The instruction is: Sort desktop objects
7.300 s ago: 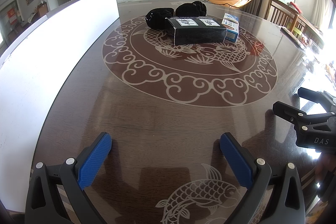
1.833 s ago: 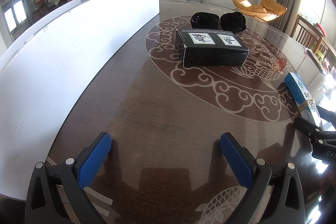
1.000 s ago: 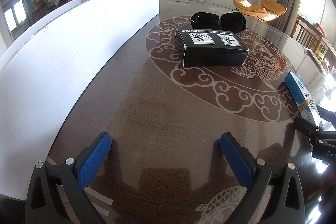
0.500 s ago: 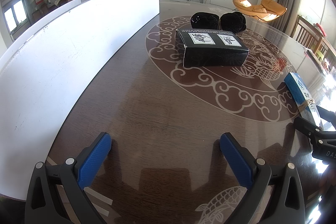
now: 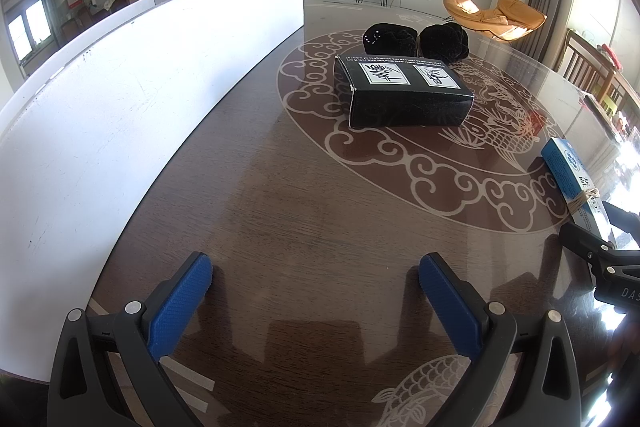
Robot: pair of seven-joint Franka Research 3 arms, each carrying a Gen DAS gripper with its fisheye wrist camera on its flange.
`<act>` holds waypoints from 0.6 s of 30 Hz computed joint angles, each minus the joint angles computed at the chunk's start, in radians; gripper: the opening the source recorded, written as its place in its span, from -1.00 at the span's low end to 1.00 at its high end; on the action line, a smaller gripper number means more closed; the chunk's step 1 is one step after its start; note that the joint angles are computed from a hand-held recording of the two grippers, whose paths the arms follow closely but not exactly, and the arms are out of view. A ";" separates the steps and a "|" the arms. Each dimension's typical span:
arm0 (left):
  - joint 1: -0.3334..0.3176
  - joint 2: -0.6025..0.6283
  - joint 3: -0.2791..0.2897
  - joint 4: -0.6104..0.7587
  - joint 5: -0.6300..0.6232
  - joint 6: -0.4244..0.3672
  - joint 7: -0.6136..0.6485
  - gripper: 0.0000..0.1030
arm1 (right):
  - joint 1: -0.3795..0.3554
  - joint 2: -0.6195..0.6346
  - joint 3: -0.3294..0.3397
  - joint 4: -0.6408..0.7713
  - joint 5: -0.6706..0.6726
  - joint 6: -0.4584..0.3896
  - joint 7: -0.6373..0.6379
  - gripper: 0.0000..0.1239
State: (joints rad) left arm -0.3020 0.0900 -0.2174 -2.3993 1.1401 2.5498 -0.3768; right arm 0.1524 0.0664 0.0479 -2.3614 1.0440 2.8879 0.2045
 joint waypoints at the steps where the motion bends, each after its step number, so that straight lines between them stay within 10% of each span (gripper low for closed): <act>1: 0.000 -0.001 0.000 -0.001 0.001 0.002 0.000 1.00 | 0.000 0.000 0.000 0.000 0.000 0.000 0.000 0.66; 6: 0.008 -0.016 0.003 -0.017 -0.007 0.050 0.020 1.00 | 0.000 -0.001 0.000 -0.001 0.000 0.000 0.000 0.66; 11: 0.057 -0.091 0.025 -0.073 0.242 0.213 -0.174 1.00 | 0.000 -0.001 0.000 -0.001 0.000 0.000 0.000 0.66; 14: 0.120 -0.066 0.054 -0.054 0.123 0.372 0.168 1.00 | 0.000 -0.001 0.000 -0.001 0.001 0.000 0.000 0.66; 18: 0.155 -0.054 0.061 0.000 -0.046 0.364 0.570 1.00 | 0.000 0.000 0.000 0.000 0.001 0.001 -0.001 0.66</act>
State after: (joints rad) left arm -0.1470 0.0357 -0.1561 -2.3994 1.0941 2.9137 0.1930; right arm 0.1527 0.0664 0.0483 -2.3618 1.0454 2.8886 0.2038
